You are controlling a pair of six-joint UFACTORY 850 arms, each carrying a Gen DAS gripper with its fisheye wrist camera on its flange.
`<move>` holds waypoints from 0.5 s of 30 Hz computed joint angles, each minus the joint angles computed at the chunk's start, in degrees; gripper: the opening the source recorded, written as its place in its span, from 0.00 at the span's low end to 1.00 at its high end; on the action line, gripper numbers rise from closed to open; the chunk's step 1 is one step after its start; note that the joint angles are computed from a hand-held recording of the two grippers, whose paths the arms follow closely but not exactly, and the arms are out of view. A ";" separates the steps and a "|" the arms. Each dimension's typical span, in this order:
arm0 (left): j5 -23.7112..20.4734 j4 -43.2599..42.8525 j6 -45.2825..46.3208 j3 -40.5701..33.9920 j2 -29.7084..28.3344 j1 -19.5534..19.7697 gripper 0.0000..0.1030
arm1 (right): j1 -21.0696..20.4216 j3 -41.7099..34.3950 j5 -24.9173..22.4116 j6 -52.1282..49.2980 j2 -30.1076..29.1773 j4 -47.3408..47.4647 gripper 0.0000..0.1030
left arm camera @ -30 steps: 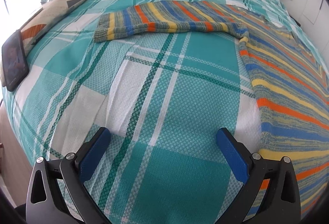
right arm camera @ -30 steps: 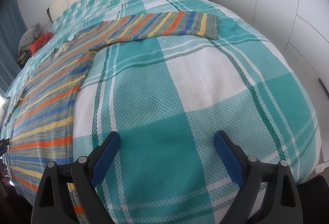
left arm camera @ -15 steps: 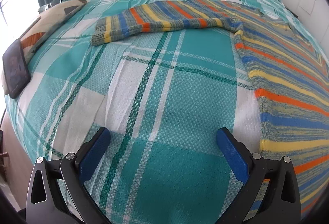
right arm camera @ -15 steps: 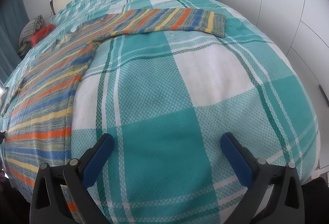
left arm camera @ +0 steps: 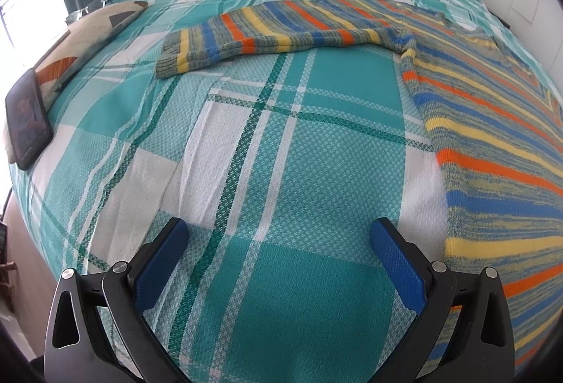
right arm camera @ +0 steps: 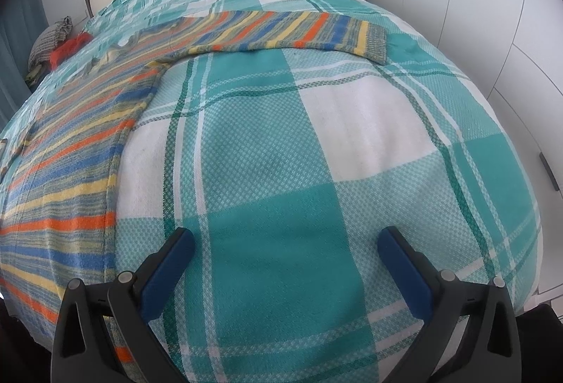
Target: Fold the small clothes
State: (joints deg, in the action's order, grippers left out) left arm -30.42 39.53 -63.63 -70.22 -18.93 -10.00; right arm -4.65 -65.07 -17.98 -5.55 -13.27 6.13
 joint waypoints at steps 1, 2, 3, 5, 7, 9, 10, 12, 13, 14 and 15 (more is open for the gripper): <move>-0.04 0.22 -0.18 0.01 -0.01 -0.04 1.00 | 0.08 0.01 0.04 0.62 -0.03 -0.71 1.00; -0.08 0.43 -0.38 0.05 -0.01 -0.09 1.00 | 0.20 0.05 0.12 1.39 -0.03 -1.56 1.00; -0.11 0.57 -0.48 0.02 -0.04 -0.11 1.00 | 0.30 0.08 0.21 2.27 -0.06 -2.50 1.00; -0.14 0.70 -0.63 0.03 -0.03 -0.15 1.00 | 0.61 0.16 0.37 4.39 -0.11 -4.81 1.00; -0.20 0.97 -0.87 0.03 -0.05 -0.23 1.00 | 0.84 0.27 0.54 6.06 -0.08 -6.65 1.00; -0.18 1.21 -1.14 0.11 0.00 -0.28 1.00 | 0.94 0.37 0.70 6.73 -0.05 -7.35 1.00; -0.20 1.34 -1.31 0.13 0.01 -0.32 1.00 | 0.95 0.40 0.77 6.91 -0.03 -7.55 1.00; -0.19 1.55 -1.53 0.18 0.02 -0.37 1.00 | 0.97 0.40 0.76 6.96 -0.05 -7.61 1.00; -0.19 1.65 -1.64 0.20 0.05 -0.39 1.00 | 0.97 0.40 0.76 6.96 -0.05 -7.61 1.00; -0.19 1.65 -1.64 0.20 0.05 -0.39 1.00 | 0.98 0.43 0.75 6.98 -0.02 -7.59 1.00; -0.19 1.65 -1.64 0.20 0.05 -0.39 1.00 | 0.99 0.45 0.78 7.19 -0.02 -7.83 1.00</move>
State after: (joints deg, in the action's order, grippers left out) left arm -30.61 41.18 -65.27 -70.02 -18.88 -10.40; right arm -3.66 -64.62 -17.20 1.64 -13.29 -1.70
